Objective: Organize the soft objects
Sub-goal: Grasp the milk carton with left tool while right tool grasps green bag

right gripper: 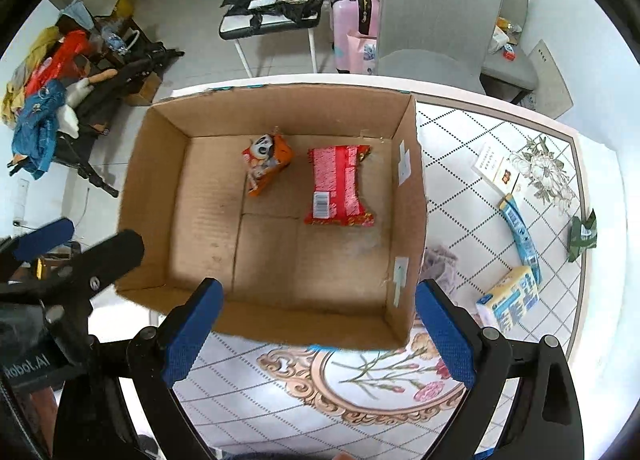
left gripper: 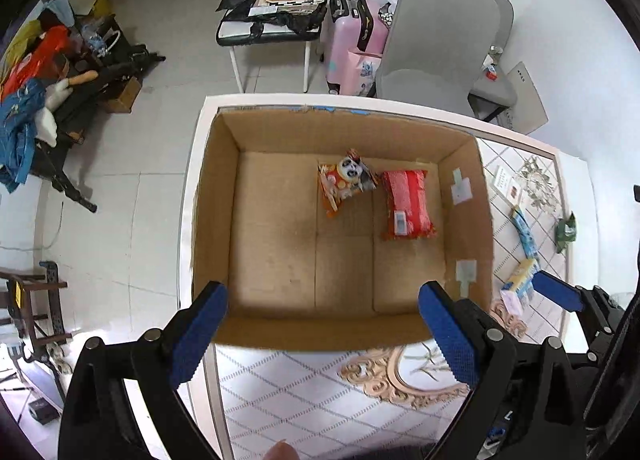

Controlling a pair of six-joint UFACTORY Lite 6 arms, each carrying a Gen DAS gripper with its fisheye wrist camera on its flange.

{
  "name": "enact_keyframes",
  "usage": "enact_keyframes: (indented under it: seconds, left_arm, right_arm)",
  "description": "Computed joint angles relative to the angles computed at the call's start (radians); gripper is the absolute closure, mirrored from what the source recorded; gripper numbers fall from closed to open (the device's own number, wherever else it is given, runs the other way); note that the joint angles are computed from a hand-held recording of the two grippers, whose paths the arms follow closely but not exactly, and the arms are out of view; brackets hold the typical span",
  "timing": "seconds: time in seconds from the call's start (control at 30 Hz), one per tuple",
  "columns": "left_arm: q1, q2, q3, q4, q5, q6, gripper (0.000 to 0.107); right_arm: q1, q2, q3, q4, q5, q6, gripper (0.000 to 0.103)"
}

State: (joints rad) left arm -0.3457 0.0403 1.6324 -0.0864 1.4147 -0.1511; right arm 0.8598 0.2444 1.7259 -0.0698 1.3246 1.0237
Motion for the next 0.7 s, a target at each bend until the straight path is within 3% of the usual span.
enact_keyframes:
  seconds: [0.27,0.47,0.6,0.7]
  left_arm:
    - [-0.065,-0.036,0.083,0.042,0.06,-0.098,0.009]
    - [-0.244,0.043,0.276,0.143,0.124,-0.236,0.009]
    - [-0.411,0.159,0.447,0.186,0.173,-0.341,0.009]
    - [-0.528,0.308,0.617,0.17,0.201,-0.407,0.009]
  right_arm:
    - [0.035,-0.12,-0.063,-0.003,0.0,0.038,0.004]
    - [-0.013,-0.301,-0.178,0.002,0.018,0.013,0.004]
    - [-0.134,-0.505,-0.324,0.044,0.054,-0.068,0.004]
    - [-0.336,-0.693,-0.46,0.098,0.115,-0.209,0.004]
